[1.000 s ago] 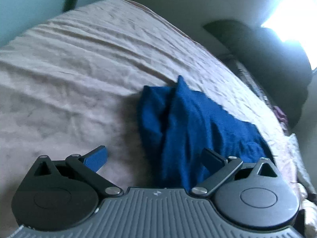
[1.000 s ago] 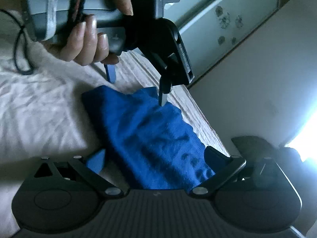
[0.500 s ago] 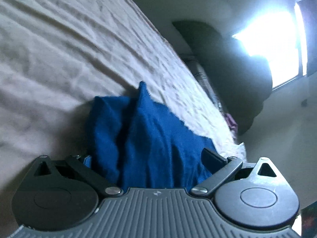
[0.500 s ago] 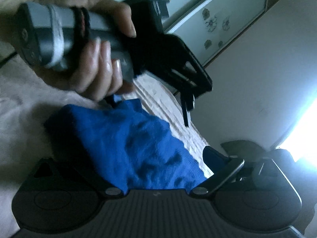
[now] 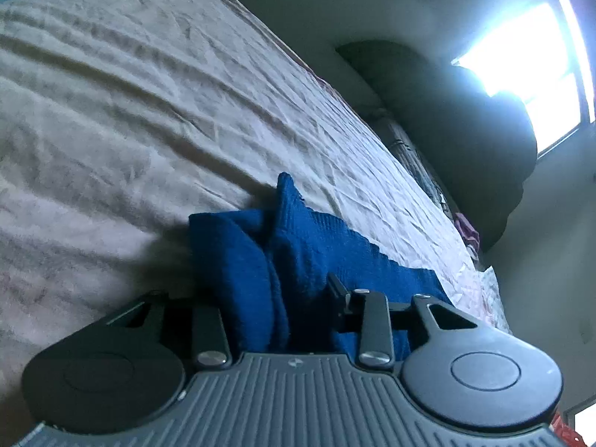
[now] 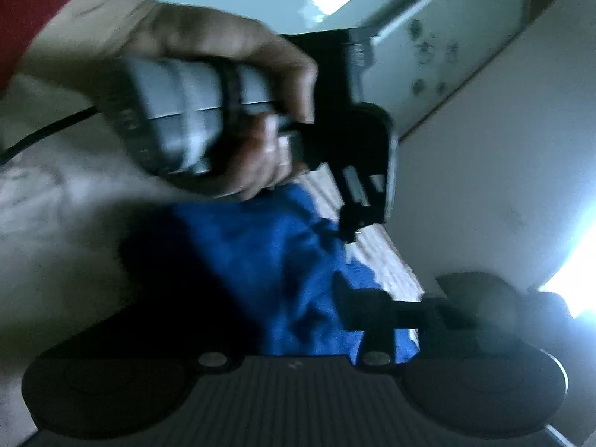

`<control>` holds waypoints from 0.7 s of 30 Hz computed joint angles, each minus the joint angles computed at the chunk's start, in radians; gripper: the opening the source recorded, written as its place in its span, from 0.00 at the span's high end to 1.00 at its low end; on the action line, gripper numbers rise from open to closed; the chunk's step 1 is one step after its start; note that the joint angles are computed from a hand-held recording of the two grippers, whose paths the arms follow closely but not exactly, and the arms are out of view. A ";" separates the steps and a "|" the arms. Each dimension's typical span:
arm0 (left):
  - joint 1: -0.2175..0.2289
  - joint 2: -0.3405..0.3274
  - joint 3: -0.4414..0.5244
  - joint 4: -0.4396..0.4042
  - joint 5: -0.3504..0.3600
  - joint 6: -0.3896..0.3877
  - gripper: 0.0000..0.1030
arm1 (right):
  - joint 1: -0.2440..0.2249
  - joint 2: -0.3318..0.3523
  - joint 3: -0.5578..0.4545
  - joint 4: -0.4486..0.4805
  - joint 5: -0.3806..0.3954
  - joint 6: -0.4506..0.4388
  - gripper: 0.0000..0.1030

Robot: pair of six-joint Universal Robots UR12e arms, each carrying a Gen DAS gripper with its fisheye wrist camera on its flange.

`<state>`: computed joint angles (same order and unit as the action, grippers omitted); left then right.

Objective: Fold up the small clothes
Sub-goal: 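Grasp the folded sweater's side with the left gripper while the right gripper grasps beside it, then hold the sweater with both grippers and fold it over onto itself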

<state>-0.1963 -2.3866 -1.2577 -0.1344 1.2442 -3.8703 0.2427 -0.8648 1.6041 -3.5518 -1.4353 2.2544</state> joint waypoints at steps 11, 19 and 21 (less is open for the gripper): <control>-0.037 0.010 0.025 -0.080 0.144 0.091 0.85 | -0.050 -0.052 -0.012 0.212 0.202 0.199 0.92; -0.085 0.030 0.057 -0.119 0.289 0.167 0.86 | -0.172 -0.071 -0.040 0.363 0.572 0.658 0.93; -0.096 0.029 0.071 -0.125 0.313 0.168 0.86 | -0.189 -0.070 -0.041 0.360 0.622 0.729 0.93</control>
<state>-0.2922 -2.3578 -1.1870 -0.2590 1.5567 -3.7027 0.0533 -0.9343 1.5634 -3.1919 -0.8136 2.9836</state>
